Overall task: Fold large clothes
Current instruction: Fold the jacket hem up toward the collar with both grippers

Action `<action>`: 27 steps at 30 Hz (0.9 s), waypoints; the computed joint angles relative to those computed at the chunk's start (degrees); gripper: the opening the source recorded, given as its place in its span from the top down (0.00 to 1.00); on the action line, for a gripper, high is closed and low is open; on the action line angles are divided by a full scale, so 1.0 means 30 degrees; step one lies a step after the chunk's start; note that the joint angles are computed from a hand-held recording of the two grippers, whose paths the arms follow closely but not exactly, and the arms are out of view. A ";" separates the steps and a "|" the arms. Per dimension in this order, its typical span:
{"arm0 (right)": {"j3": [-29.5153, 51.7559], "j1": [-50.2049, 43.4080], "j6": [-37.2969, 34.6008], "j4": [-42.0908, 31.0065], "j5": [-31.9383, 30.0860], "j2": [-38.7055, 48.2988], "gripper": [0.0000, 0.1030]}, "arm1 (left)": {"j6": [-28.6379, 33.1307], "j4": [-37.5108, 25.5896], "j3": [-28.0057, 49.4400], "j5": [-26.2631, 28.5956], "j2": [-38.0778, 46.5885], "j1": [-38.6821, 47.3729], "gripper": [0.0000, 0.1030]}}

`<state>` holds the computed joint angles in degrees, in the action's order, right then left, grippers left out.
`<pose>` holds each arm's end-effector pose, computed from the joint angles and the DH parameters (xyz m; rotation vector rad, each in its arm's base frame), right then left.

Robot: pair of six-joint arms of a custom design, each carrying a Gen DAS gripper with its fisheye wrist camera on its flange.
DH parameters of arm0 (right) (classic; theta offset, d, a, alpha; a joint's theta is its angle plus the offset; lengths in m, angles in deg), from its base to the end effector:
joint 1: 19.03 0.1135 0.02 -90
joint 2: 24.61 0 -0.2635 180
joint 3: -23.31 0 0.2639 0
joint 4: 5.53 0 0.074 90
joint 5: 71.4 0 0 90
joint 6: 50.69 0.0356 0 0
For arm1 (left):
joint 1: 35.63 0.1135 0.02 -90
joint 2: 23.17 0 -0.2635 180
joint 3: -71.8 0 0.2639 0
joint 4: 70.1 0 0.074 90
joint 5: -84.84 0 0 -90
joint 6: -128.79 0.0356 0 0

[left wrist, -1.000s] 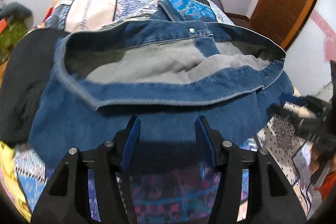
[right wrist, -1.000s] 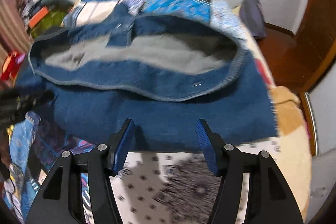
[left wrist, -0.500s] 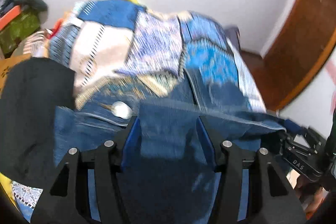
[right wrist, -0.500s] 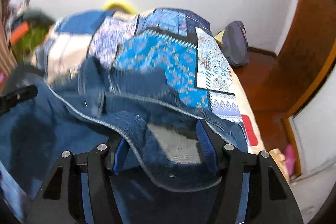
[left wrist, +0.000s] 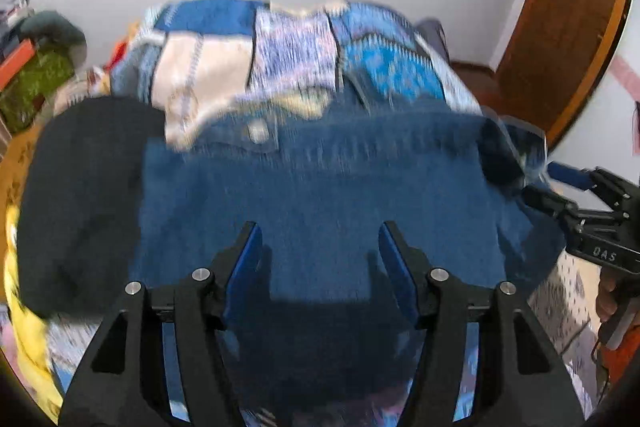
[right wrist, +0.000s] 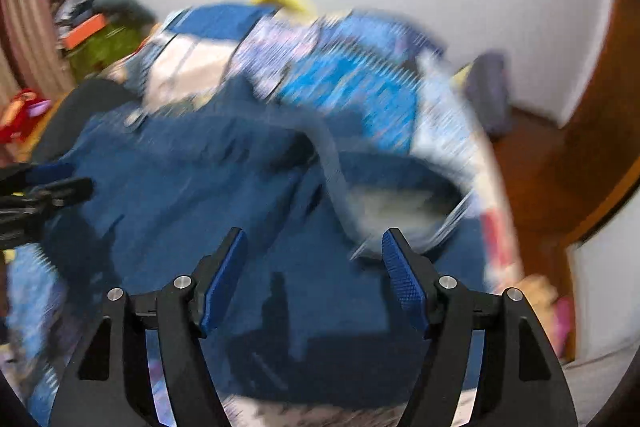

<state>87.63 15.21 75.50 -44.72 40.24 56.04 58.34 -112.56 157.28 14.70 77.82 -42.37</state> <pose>0.2480 0.1529 0.2110 0.1862 2.4374 0.0556 0.3775 -0.0568 0.2105 0.6985 2.4326 -0.3588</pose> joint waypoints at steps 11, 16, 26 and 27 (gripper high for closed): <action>-0.0883 -0.5881 -0.0411 0.1613 -0.6773 0.0807 0.37 | 0.1597 0.3693 -0.2972 -0.1185 -0.0008 -0.0468 0.36; -0.0213 -0.8323 0.1347 0.0607 -0.4296 -0.0635 0.36 | 0.0417 0.4308 -0.2258 -0.0367 0.0704 -0.0013 0.36; -0.2677 -0.4509 0.0837 -0.1049 -0.2548 -0.3117 0.36 | -0.2009 0.5763 -0.4529 0.0299 -0.2186 0.2332 0.21; -0.2949 -0.3738 0.0918 -0.1417 -0.2261 -0.3257 0.36 | -0.1852 0.5498 -0.4707 0.0295 -0.2456 0.2757 0.21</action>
